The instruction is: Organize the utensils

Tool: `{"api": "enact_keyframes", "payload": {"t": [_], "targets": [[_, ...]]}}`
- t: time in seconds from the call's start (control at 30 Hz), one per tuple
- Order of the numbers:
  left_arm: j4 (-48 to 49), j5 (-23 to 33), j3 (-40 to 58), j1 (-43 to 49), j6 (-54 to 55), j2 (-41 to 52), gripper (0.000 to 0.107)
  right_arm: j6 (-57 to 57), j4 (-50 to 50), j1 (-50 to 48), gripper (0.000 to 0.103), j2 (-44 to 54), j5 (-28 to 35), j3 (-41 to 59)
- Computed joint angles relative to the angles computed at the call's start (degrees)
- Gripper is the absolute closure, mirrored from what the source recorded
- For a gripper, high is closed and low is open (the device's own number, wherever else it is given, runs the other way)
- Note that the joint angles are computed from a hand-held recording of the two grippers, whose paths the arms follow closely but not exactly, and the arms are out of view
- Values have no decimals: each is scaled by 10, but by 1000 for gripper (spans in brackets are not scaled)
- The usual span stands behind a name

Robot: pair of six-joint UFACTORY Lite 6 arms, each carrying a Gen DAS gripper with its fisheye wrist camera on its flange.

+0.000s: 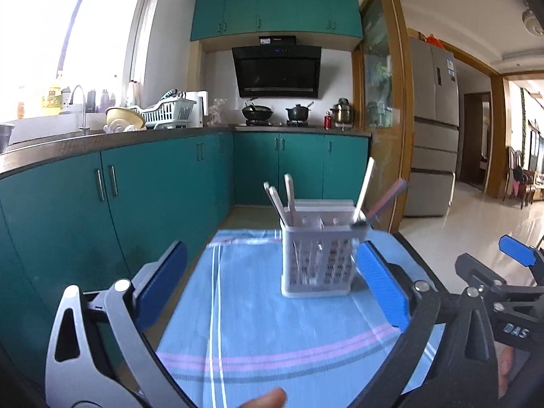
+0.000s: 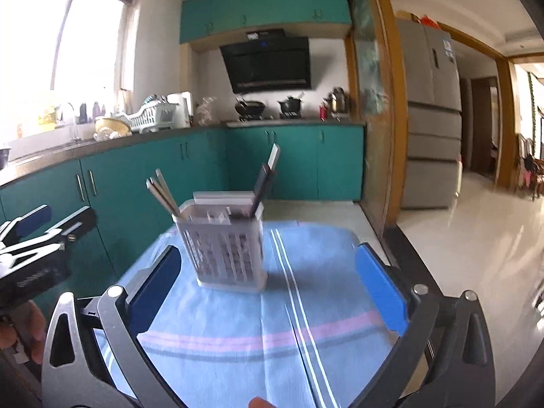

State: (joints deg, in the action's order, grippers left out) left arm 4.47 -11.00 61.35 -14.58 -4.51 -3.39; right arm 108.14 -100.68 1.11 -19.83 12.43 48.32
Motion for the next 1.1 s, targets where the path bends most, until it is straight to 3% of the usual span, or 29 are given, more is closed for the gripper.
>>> {"api": "enact_keyframes", "payload": {"t": [0.13, 0.3, 0.6, 0.93, 1.1], "targets": [[44, -8, -104, -10, -30, -81, 8, -68, 87, 17, 3, -51, 29, -65], [-23, -2, -159, -23, 50, -131, 8, -113, 131, 60, 3, -102, 80, -101], [12, 6, -182, -11, 8, -178, 8, -137, 144, 140, 3, -124, 161, -96], [5, 3, -189, -10, 17, -186, 8, -135, 147, 148, 3, -123, 168, -95], [45, 3, -191, -8, -18, -187, 8, -131, 143, 153, 3, -127, 176, -100]]}}
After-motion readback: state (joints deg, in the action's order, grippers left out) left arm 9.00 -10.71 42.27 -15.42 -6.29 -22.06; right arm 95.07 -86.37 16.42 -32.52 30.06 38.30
